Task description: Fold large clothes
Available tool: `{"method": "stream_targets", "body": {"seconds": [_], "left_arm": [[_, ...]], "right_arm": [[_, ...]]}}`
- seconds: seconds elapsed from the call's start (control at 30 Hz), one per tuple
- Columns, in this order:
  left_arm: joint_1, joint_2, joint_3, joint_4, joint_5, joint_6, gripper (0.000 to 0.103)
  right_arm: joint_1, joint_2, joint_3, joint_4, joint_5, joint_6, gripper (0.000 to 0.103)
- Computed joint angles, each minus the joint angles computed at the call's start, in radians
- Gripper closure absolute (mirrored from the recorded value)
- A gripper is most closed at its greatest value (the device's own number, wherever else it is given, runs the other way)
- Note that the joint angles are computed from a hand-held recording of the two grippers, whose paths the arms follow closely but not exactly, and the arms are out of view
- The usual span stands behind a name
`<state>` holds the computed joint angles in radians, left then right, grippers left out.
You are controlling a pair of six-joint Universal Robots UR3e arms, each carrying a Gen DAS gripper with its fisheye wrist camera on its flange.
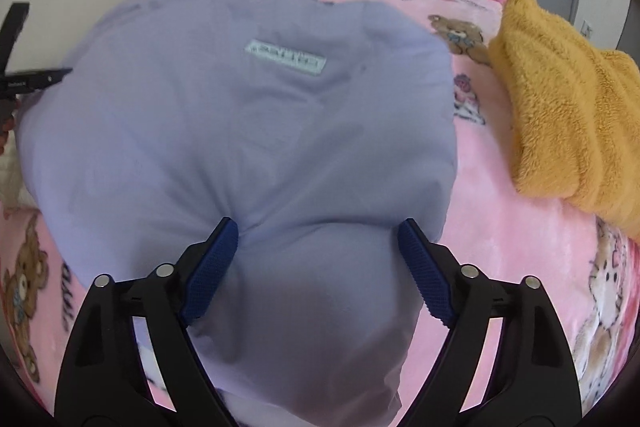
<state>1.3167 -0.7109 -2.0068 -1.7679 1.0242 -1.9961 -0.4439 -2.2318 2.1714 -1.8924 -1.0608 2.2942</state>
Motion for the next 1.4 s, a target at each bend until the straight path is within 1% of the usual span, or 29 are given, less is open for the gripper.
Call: {"method": "stream_targets", "body": {"seconds": [0.03, 0.1, 0.13, 0.17, 0.2, 0.23, 0.27, 0.37, 0.4, 0.43, 0.47, 0.57, 0.63, 0.67, 0.73, 0.8, 0.83, 0.9, 0.93, 1.03, 1.17, 1.2, 1.23, 1.27, 1.3, 1.33, 1.37, 1.4], "left_arm": [[-0.008, -0.011, 0.015, -0.004, 0.000, -0.004, 0.004], [0.013, -0.043, 0.082, -0.067, -0.016, 0.038, 0.004], [0.041, -0.061, 0.132, -0.112, -0.031, 0.067, 0.004], [0.079, -0.071, 0.176, -0.159, -0.052, 0.106, 0.004], [0.127, -0.078, 0.220, -0.215, -0.075, 0.158, 0.004], [0.164, -0.088, 0.254, -0.261, -0.090, 0.196, 0.004], [0.183, -0.106, 0.283, -0.288, -0.093, 0.215, 0.004], [0.170, -0.166, 0.309, -0.270, -0.051, 0.179, 0.004], [0.165, -0.171, 0.301, -0.260, -0.039, 0.167, 0.005], [0.180, -0.158, 0.282, -0.269, -0.026, 0.180, 0.005], [0.205, -0.136, 0.266, -0.289, -0.022, 0.209, 0.005], [0.390, -0.010, 0.249, -0.482, -0.047, 0.426, 0.005], [0.459, 0.022, 0.258, -0.561, -0.054, 0.501, 0.005], [0.453, 0.019, 0.252, -0.548, -0.056, 0.487, 0.005], [0.415, 0.011, 0.227, -0.489, -0.047, 0.418, 0.005], [0.407, 0.025, 0.211, -0.471, -0.046, 0.403, 0.005], [0.410, 0.037, 0.202, -0.467, -0.043, 0.405, 0.005], [0.415, 0.055, 0.193, -0.468, -0.044, 0.410, 0.005], [0.412, 0.055, 0.190, -0.463, -0.044, 0.404, 0.005], [0.381, 0.056, 0.177, -0.419, -0.037, 0.357, 0.004], [0.335, 0.060, 0.155, -0.354, -0.026, 0.294, 0.004], [0.322, 0.055, 0.150, -0.335, -0.024, 0.279, 0.004], [0.328, 0.059, 0.152, -0.343, -0.026, 0.284, 0.004], [0.337, 0.063, 0.155, -0.357, -0.029, 0.291, 0.004], [0.349, 0.068, 0.160, -0.374, -0.032, 0.303, 0.004], [0.360, 0.076, 0.160, -0.387, -0.034, 0.314, 0.004], [0.356, 0.076, 0.157, -0.381, -0.036, 0.309, 0.004], [0.356, 0.079, 0.155, -0.380, -0.036, 0.307, 0.004]], "right_arm": [[0.009, 0.014, -0.011, -0.001, -0.012, 0.016, 0.021], [0.002, 0.028, -0.066, 0.052, -0.005, 0.031, 0.020], [-0.028, 0.018, -0.095, 0.102, 0.024, 0.015, 0.020], [-0.097, -0.005, -0.136, 0.203, 0.090, -0.037, 0.017], [-0.139, -0.005, -0.159, 0.254, 0.132, -0.067, 0.009], [-0.178, 0.000, -0.178, 0.286, 0.163, -0.076, 0.007], [-0.214, 0.038, -0.208, 0.314, 0.184, -0.061, 0.008], [-0.231, 0.179, -0.245, 0.283, 0.149, 0.029, 0.008], [-0.241, 0.247, -0.266, 0.294, 0.142, 0.045, 0.008], [-0.253, 0.311, -0.286, 0.318, 0.145, 0.047, 0.008], [-0.260, 0.350, -0.296, 0.333, 0.152, 0.047, 0.008], [-0.255, 0.548, -0.364, 0.424, 0.206, 0.036, 0.008], [-0.238, 0.644, -0.405, 0.483, 0.230, 0.023, 0.008], [-0.230, 0.670, -0.410, 0.494, 0.235, 0.023, 0.007], [-0.222, 0.705, -0.419, 0.502, 0.249, 0.018, 0.007], [-0.216, 0.712, -0.418, 0.522, 0.269, -0.010, 0.007], [-0.213, 0.725, -0.430, 0.553, 0.279, -0.034, 0.007], [-0.192, 0.789, -0.500, 0.662, 0.297, -0.106, 0.007], [-0.170, 0.807, -0.524, 0.670, 0.292, -0.115, 0.007], [-0.123, 0.834, -0.540, 0.608, 0.289, -0.087, 0.007], [-0.076, 0.920, -0.619, 0.617, 0.301, -0.011, 0.007], [-0.059, 0.920, -0.629, 0.596, 0.288, 0.015, 0.009], [-0.046, 0.908, -0.619, 0.568, 0.273, 0.035, 0.013], [-0.036, 0.884, -0.605, 0.539, 0.258, 0.049, 0.020], [-0.024, 0.858, -0.590, 0.495, 0.239, 0.079, 0.030], [-0.023, 0.834, -0.577, 0.481, 0.240, 0.097, 0.036], [-0.024, 0.814, -0.567, 0.480, 0.244, 0.101, 0.053], [-0.027, 0.789, -0.567, 0.500, 0.262, 0.078, 0.061]]}}
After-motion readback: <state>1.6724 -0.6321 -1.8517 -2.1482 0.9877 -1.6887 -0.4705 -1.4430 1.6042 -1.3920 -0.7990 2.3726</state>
